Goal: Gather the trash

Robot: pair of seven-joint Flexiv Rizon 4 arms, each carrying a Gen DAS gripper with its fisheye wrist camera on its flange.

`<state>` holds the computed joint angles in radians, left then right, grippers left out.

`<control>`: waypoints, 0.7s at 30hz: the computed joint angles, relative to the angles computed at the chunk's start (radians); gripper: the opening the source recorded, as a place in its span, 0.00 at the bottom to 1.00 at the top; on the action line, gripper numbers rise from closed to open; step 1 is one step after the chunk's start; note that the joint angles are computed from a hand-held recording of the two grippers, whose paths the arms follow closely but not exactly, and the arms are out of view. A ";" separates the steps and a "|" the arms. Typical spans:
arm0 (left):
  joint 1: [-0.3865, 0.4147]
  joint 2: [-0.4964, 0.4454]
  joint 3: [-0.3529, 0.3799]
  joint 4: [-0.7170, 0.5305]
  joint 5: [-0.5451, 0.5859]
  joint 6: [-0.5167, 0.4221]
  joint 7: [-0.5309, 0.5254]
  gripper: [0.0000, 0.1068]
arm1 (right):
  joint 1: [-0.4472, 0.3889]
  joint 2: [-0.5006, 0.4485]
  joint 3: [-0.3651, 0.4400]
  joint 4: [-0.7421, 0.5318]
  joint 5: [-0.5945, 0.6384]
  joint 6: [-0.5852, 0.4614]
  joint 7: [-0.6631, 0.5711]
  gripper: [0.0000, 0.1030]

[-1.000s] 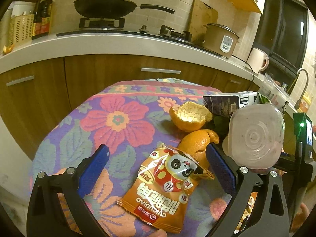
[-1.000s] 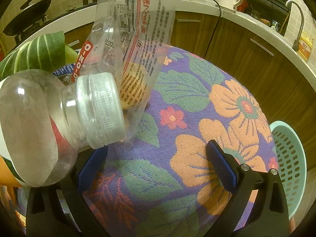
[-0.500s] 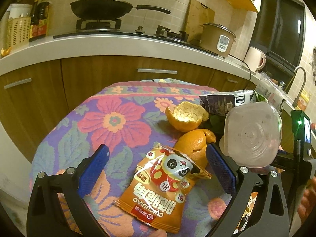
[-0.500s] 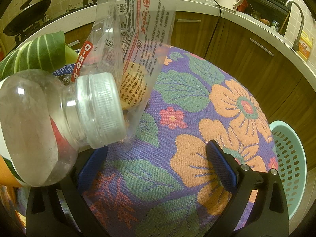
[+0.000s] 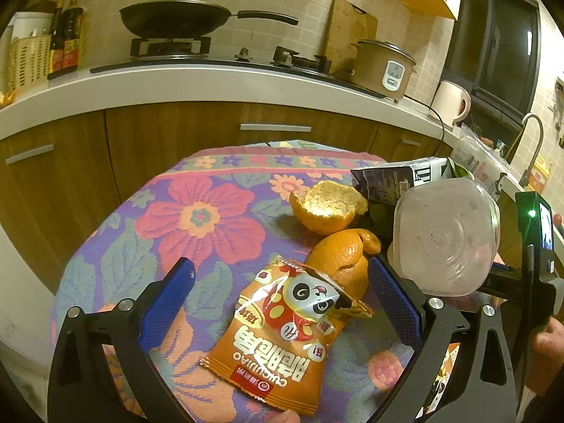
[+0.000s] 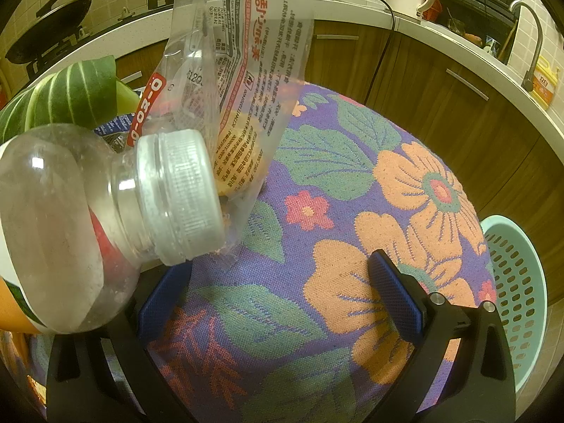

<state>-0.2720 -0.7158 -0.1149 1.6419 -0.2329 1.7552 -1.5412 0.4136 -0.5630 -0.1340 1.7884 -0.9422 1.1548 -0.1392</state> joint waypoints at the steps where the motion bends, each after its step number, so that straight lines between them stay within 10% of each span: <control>1: 0.001 0.001 0.000 0.001 0.000 0.002 -0.001 0.89 | -0.003 0.002 0.005 0.000 0.010 -0.005 -0.004 0.93; 11: -0.017 0.002 0.018 0.004 0.002 0.016 -0.005 0.89 | -0.034 0.087 0.088 0.113 0.174 0.000 -0.224 0.93; 21: -0.001 0.042 -0.030 0.074 0.098 0.123 0.079 0.89 | 0.058 0.300 -0.024 0.351 -0.349 -0.315 0.424 0.93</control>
